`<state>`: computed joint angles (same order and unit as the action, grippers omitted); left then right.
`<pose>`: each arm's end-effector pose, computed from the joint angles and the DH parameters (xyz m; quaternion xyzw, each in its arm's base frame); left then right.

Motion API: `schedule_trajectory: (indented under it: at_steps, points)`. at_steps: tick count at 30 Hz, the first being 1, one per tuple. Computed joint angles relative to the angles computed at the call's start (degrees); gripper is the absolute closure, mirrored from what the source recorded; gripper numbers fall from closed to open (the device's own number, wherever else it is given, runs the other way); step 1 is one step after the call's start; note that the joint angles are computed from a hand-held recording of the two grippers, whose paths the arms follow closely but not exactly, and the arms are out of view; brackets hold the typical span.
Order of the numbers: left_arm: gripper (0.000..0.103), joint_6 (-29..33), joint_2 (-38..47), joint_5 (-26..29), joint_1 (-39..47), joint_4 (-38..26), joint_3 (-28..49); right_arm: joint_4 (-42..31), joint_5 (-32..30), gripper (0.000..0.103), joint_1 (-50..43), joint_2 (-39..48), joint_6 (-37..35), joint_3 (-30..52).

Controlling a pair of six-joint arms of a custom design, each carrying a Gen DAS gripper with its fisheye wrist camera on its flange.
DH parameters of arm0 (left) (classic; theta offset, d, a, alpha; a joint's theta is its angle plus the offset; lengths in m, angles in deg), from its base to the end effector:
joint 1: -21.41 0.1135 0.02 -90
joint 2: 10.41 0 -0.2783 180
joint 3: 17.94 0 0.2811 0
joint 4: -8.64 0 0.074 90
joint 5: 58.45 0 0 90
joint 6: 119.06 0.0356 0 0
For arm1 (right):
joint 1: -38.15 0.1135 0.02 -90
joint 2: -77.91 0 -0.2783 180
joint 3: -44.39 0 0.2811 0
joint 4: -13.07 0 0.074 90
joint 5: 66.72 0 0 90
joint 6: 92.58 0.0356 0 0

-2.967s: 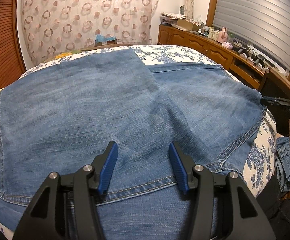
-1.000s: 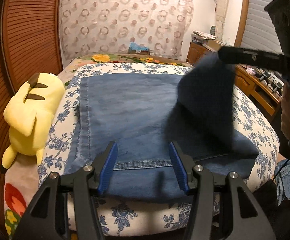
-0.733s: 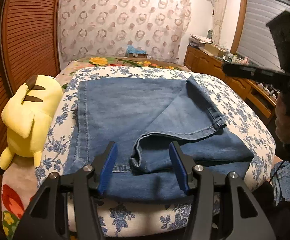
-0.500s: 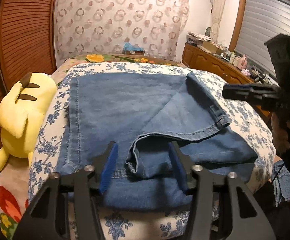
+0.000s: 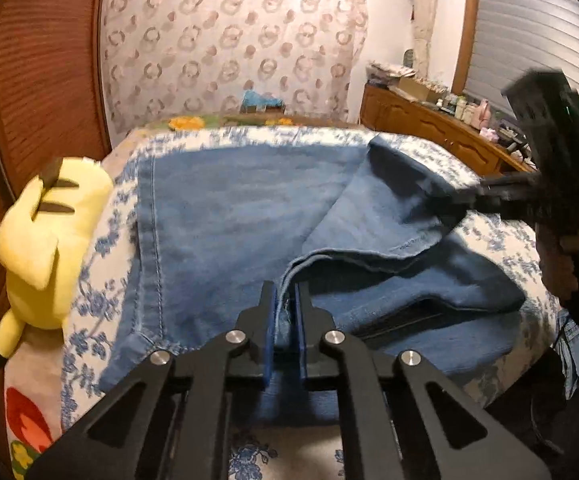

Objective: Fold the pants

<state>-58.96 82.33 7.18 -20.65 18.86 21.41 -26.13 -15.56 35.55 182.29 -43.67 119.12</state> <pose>0.2167 -0.1757 0.0930 0.0116 0.9008 -0.0715 0.4281 0.3707 0.0055 0.1491 -0.3632 0.8552 0.2390 0.2823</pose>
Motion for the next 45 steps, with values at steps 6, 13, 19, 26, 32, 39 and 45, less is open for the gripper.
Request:
schedule_trajectory:
  at_steps: [6,13,19,26,32,39,45]
  points:
    - [0.103,1.49,-11.45,-1.04,-1.21,-0.60,-4.09,0.09,-3.48,0.092,1.65,-7.52,2.67,3.10]
    - [0.103,0.28,-19.83,-2.38,-2.87,-4.29,-7.19,-2.79,-2.56,0.094,8.64,-7.35,10.73,13.90]
    - [0.103,-1.41,-22.23,-1.37,-1.96,-3.95,-10.87,0.00,3.76,0.094,17.13,-4.21,14.04,16.32]
    - [0.103,-3.34,-15.53,3.88,2.55,2.52,-14.64,5.86,14.53,0.094,25.62,5.03,17.38,15.75]
    - [0.102,-4.22,-11.52,5.47,3.80,6.33,-15.86,8.20,17.64,0.094,28.44,10.96,20.10,17.06]
    - [0.102,-4.50,-11.09,6.64,4.48,7.24,-16.29,8.42,14.92,0.081,28.77,12.26,21.92,18.38]
    - [0.100,-4.34,-12.04,7.94,6.13,6.93,-16.54,10.53,8.37,0.057,26.89,8.89,21.17,16.67]
